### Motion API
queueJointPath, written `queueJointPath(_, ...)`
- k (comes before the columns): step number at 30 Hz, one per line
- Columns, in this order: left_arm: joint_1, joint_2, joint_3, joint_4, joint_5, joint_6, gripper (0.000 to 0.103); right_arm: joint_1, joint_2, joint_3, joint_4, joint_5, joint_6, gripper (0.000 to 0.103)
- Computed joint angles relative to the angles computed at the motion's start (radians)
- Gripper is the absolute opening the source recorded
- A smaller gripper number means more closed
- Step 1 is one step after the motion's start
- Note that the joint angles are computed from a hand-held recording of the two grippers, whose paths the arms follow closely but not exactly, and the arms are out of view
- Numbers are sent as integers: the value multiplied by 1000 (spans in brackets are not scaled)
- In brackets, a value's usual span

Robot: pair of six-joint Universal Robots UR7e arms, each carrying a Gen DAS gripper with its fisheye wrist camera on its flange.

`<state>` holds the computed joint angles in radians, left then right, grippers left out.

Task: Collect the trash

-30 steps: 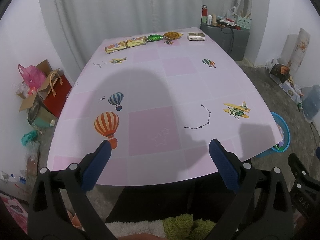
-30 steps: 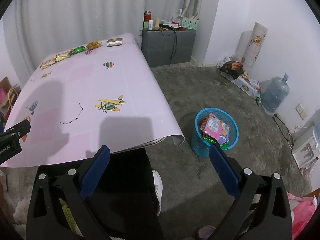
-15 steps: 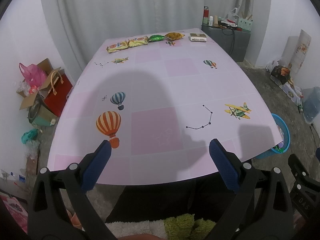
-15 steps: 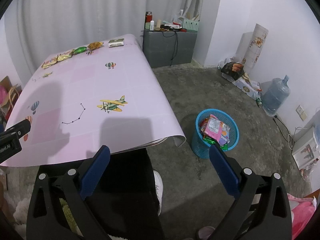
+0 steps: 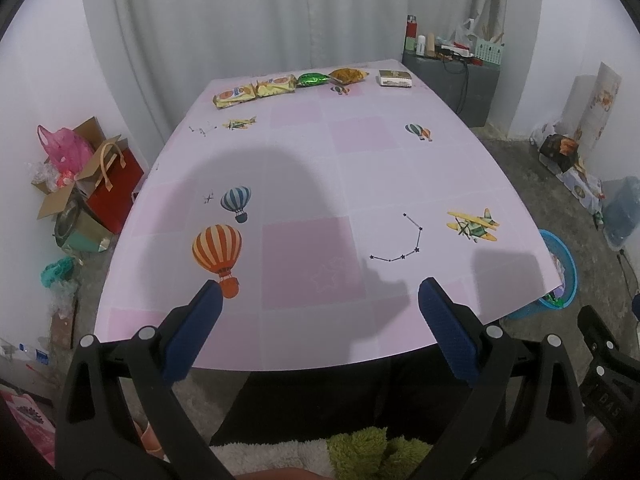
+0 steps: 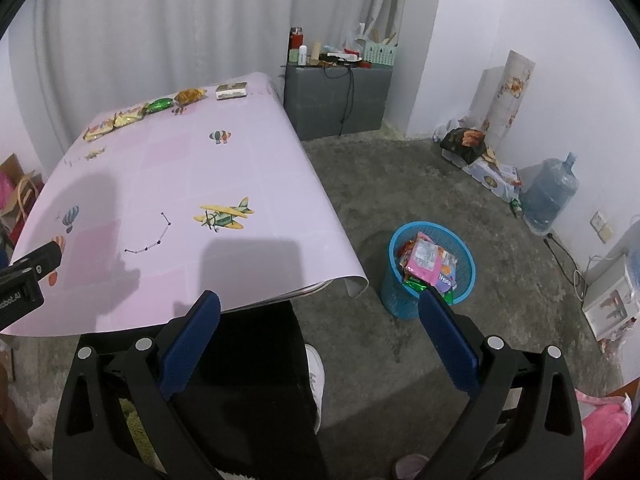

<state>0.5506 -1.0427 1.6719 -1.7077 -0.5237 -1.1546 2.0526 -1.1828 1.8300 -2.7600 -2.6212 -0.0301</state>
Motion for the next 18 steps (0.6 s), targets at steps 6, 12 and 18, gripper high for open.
queueJointPath(6,-1,1,-3,3,0,-1,94,2,-1,0,0,-1,2,96)
queueJointPath(12,0,-2,-2,-1,-4,-3,94,1,-1,1,-1,0,-1,96)
queueJointPath(18,1,-3,-2,-3,-6,-1,94,2,-1,0,4,-1,4,96)
